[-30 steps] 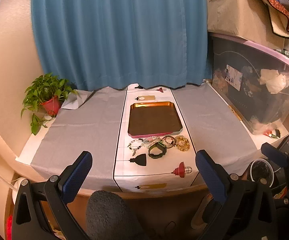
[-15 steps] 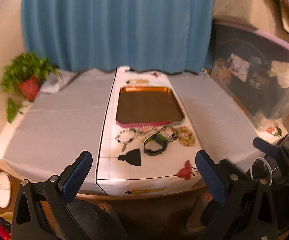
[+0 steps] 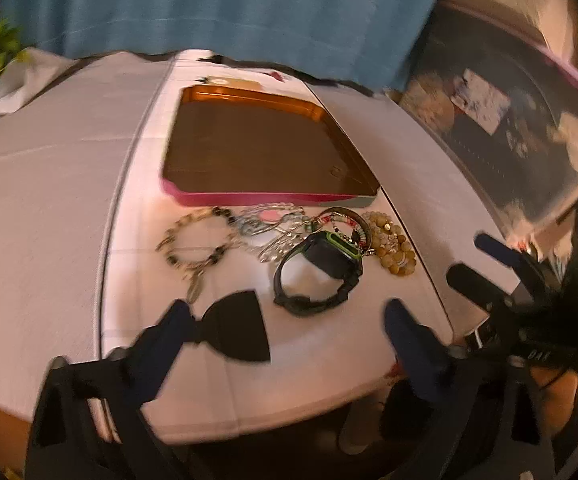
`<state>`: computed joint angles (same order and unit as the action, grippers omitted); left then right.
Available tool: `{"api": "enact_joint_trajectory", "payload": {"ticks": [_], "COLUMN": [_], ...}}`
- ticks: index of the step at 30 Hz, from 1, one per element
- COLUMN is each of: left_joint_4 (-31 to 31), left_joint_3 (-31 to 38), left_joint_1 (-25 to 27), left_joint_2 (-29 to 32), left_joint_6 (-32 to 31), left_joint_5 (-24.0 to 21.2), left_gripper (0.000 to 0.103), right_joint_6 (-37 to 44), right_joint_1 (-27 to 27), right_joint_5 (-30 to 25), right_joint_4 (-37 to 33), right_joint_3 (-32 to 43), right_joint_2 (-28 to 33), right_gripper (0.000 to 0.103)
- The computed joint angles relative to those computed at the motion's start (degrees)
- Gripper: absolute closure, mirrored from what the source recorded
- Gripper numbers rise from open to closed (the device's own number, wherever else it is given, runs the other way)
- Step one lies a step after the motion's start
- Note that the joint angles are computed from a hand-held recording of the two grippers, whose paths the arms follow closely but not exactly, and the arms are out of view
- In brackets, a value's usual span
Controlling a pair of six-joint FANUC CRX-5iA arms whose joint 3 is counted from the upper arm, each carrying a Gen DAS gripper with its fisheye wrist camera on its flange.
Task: Organize jewelry
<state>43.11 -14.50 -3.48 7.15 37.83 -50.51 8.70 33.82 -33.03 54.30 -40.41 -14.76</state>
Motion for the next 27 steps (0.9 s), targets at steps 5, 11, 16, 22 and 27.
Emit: {"api": "enact_joint_trajectory", "payload": {"ticks": [5,11,16,22,27], "left_joint_4": [-4.34,1.23,9.47,14.18,15.84], "left_joint_3": [3.2,2.08,-2.32,-5.34,-6.96], "left_joint_1": [-3.31,-3.58,-2.77,-2.96,-2.98], "left_joint_2": [3.83,6.58,5.8,4.67,3.78], "left_joint_6": [-1.28,-4.18,-8.71,-14.48,-16.24], "left_joint_5": [2.44,4.62,6.54,8.28,9.35], "left_gripper": [0.05,0.091,0.093,0.093,0.093], "right_joint_6": [-4.99,0.41,13.47,13.97,12.49], "right_joint_1": [-6.51,-8.89,-5.65,-4.71,-4.44], "right_joint_5": [8.09,14.02,13.45,11.87,10.45], "right_joint_4": [8.47,1.71,-8.03,-9.33,-7.43], "right_joint_3": [-2.65,-2.54,1.12,2.93,3.19], "right_joint_2": [2.56,3.59,6.5,8.76,8.73], "right_gripper": [0.039,0.088,0.088,0.088,0.096]}}
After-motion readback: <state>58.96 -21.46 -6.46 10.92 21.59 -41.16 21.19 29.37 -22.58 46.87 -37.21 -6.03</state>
